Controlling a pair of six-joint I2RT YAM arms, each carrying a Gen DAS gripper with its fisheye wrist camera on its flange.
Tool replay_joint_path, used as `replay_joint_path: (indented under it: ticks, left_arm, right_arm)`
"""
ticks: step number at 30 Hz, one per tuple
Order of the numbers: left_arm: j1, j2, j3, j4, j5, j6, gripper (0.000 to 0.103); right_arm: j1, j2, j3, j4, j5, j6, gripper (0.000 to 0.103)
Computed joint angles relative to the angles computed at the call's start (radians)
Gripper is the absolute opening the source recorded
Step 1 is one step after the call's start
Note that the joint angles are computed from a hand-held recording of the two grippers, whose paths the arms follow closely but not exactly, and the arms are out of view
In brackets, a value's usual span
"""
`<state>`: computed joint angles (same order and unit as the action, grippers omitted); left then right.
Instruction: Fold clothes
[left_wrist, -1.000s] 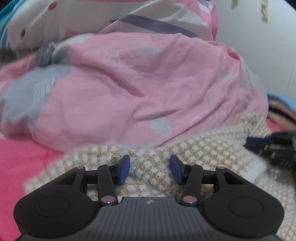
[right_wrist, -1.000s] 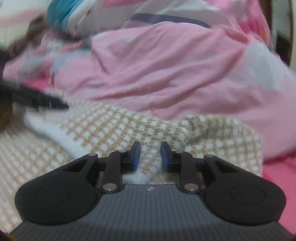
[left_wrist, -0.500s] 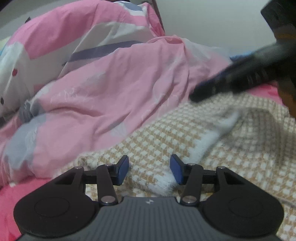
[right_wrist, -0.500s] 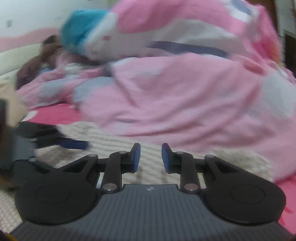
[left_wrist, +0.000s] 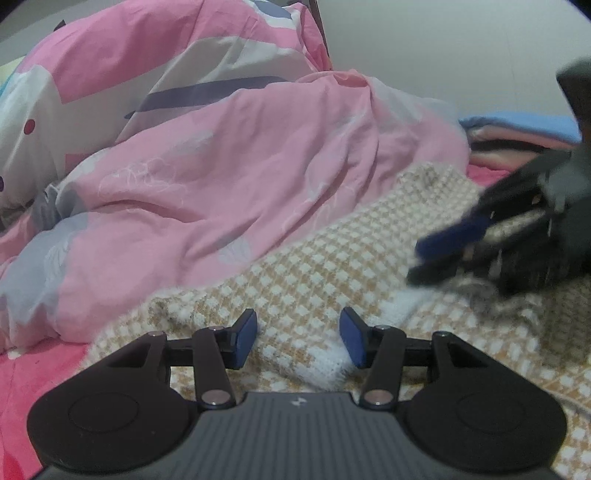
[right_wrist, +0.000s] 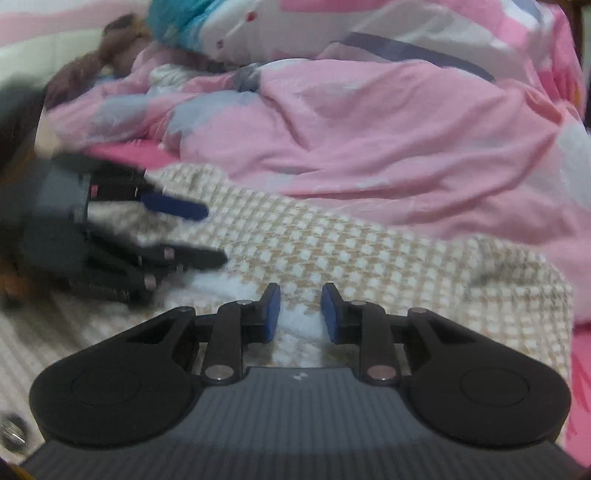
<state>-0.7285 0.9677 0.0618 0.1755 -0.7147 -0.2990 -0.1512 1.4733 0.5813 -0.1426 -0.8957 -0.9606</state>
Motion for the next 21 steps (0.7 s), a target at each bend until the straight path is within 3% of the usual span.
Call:
replay_joint_path:
  ticks: [2, 7, 8, 12, 21]
  left_arm:
    - [0.004, 0.003, 0.001, 0.003, 0.003, 0.000, 0.051]
    - [-0.012, -0.008, 0.011, -0.033, -0.012, -0.010, 0.051]
    - [-0.026, -0.005, 0.017, -0.048, -0.029, -0.020, 0.051]
    - [-0.083, -0.037, 0.034, -0.161, -0.070, -0.096, 0.052]
    - [-0.081, -0.284, 0.046, -0.456, 0.002, -0.299, 0.053]
  right_arm:
    - [-0.043, -0.027, 0.012, 0.000, -0.069, 0.042, 0.023]
    - [-0.071, 0.151, 0.026, 0.178, -0.011, 0.093, 0.022]
    - [-0.086, 0.165, 0.052, 0.134, -0.035, 0.094, 0.022]
    - [-0.084, 0.174, 0.063, 0.130, -0.036, 0.105, 0.022]
    - [-0.090, 0.165, 0.058, 0.119, -0.034, 0.096, 0.022]
